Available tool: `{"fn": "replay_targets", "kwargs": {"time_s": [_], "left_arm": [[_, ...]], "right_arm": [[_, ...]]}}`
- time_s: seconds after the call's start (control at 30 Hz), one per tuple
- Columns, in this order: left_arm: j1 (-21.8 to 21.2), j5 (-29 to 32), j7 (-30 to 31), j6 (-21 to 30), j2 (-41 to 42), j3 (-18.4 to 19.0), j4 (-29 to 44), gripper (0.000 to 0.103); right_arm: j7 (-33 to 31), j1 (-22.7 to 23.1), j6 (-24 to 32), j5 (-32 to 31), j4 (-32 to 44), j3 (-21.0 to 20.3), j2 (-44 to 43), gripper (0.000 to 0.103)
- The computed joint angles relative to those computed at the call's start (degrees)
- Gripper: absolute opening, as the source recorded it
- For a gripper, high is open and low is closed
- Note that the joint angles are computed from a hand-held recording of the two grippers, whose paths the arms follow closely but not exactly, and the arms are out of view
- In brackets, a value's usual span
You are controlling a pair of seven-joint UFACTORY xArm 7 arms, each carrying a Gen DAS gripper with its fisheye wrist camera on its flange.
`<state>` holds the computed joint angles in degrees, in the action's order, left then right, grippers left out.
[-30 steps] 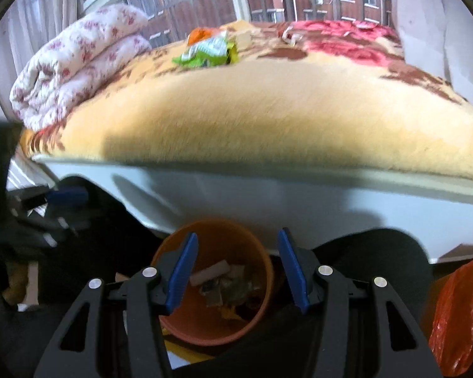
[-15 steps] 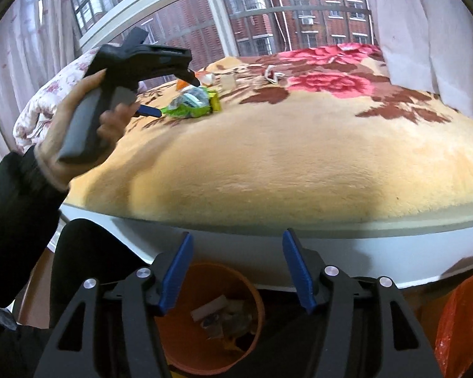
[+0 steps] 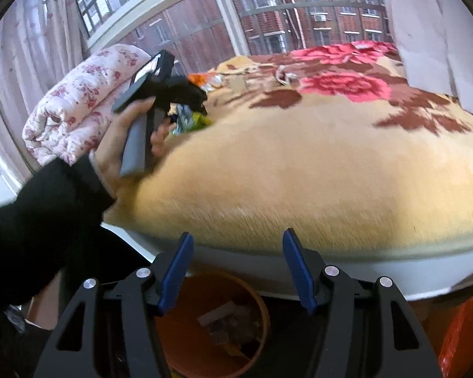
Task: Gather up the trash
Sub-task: 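Grasp the green snack bag with the left tool while the right grasps the red-white wrapper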
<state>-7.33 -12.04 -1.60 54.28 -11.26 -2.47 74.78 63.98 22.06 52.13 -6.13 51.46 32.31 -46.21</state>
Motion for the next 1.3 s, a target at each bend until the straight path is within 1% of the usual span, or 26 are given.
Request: {"fn": "replay_targets", "kwargs": {"time_s": [0.03,0.07,0.17,0.2,0.27,0.33,0.4,0.43,0.47,0.5,0.53,0.57,0.63,0.67,0.7,0.73,0.77,0.8,0.83,0.87,0.9,0.93,1.07,1.13,1.2,1.3], "left_arm": [[-0.1,-1.0,1.8,0.1,-0.8,0.6,-0.6,0.033],[-0.1,-2.1,4.7,0.0,-2.8,1.4,-2.1,0.033],[0.0,-1.8,11.1,-1.4,-7.8,2.6,-6.2,0.032],[0.0,-1.7,13.4,-2.1,-9.6,3.1,-8.0,0.032],[-0.1,-1.7,15.8,-3.4,-10.9,3.4,-10.1,0.032],[-0.3,-1.9,16.7,-5.1,-10.7,3.2,-11.1,0.032],[-0.5,-2.2,17.5,-7.2,-11.0,3.0,-12.5,0.032],[-0.7,-2.5,18.0,-8.1,-11.0,3.1,-12.9,0.032],[-0.8,-2.7,18.2,-8.5,-11.1,3.1,-13.2,0.032],[-0.9,-3.0,18.4,-8.8,-11.1,3.3,-13.4,0.032],[-0.9,-3.2,18.4,-9.0,-10.9,3.3,-13.3,0.032],[-1.0,-3.6,18.5,-9.2,-10.6,3.5,-13.4,0.032],[-1.1,-4.5,18.8,-9.2,-10.0,3.9,-13.3,0.032],[-1.1,-4.8,18.8,-9.2,-10.0,4.0,-13.3,0.032],[-1.1,-5.2,19.0,-9.1,-9.9,4.1,-13.2,0.032],[-1.0,-5.2,19.0,-9.2,-9.9,4.0,-13.3,0.032],[-0.8,-4.8,18.9,-9.7,-10.1,3.7,-13.5,0.032],[-0.8,-4.5,18.9,-10.1,-10.2,3.5,-13.8,0.032],[-0.8,-4.3,19.0,-10.4,-10.3,3.4,-14.0,0.032],[-0.8,-4.3,18.9,-10.7,-10.4,3.3,-14.2,0.032],[-0.8,-4.4,18.9,-10.7,-10.4,3.4,-14.2,0.032],[-0.9,-4.5,18.9,-10.6,-10.4,3.5,-14.2,0.032],[-0.9,-5.2,19.0,-9.9,-10.5,3.9,-13.7,0.031],[-0.9,-5.6,19.0,-8.6,-11.0,4.3,-13.1,0.029],[-0.8,-6.0,19.3,-6.9,-12.9,4.8,-12.8,0.028],[-1.4,-6.9,21.9,-5.0,-17.5,6.0,-13.8,0.028]], "right_arm": [[-0.8,-0.3,-0.4,-0.4,0.8,-0.5,0.7,0.058],[-2.0,-1.1,-0.8,-1.4,2.0,-1.0,1.6,0.058],[-7.0,-3.9,-2.7,-4.9,6.0,-2.9,5.6,0.059],[-8.6,-5.3,-3.0,-6.3,7.7,-3.3,7.5,0.061],[-11.9,-8.4,-4.0,-9.5,11.6,-4.5,12.9,0.061],[-13.7,-11.1,-4.4,-12.9,15.5,-5.2,18.7,0.061],[-14.7,-14.0,-3.3,-18.4,21.8,-5.3,26.8,0.061],[-14.6,-13.8,-2.4,-21.2,24.7,-6.3,30.5,0.061],[-15.5,-15.9,-1.0,-23.3,29.5,-5.6,36.1,0.061],[-15.9,-15.7,0.2,-24.5,32.4,-6.4,39.3,0.061],[-15.8,-15.7,2.0,-26.9,36.9,-7.0,44.2,0.061],[-16.2,-15.2,3.0,-27.7,39.6,-7.8,47.2,0.061],[-17.0,-13.4,7.3,-29.8,47.1,-9.3,54.5,0.061],[-16.9,-12.0,9.9,-31.7,51.3,-10.3,58.4,0.055],[-17.9,-10.7,12.3,-32.2,55.2,-11.1,61.9,0.036],[-18.7,-9.9,13.1,-31.7,56.9,-11.7,63.5,0.028],[-19.3,-9.8,13.0,-31.5,58.2,-11.6,65.0,0.027],[-18.9,-7.2,14.2,-33.7,59.5,-13.5,66.0,0.023],[-19.3,-5.5,15.6,-35.2,60.9,-14.3,66.7,0.021],[-19.3,-4.3,16.2,-35.6,61.2,-15.0,66.8,0.01],[-19.1,-3.6,16.1,-35.4,60.8,-15.5,66.4,0.002],[-18.5,-3.1,15.7,-34.7,59.5,-16.0,65.3,0.002],[-14.4,-2.0,9.3,-31.2,49.1,-17.7,56.5,0.002],[-12.4,-0.8,5.5,-29.0,42.6,-18.3,50.2,0.002],[-11.2,0.6,2.5,-27.0,37.9,-19.0,45.4,0.002],[-8.8,2.0,0.4,-24.9,31.1,-17.3,37.3,0.002]]}}
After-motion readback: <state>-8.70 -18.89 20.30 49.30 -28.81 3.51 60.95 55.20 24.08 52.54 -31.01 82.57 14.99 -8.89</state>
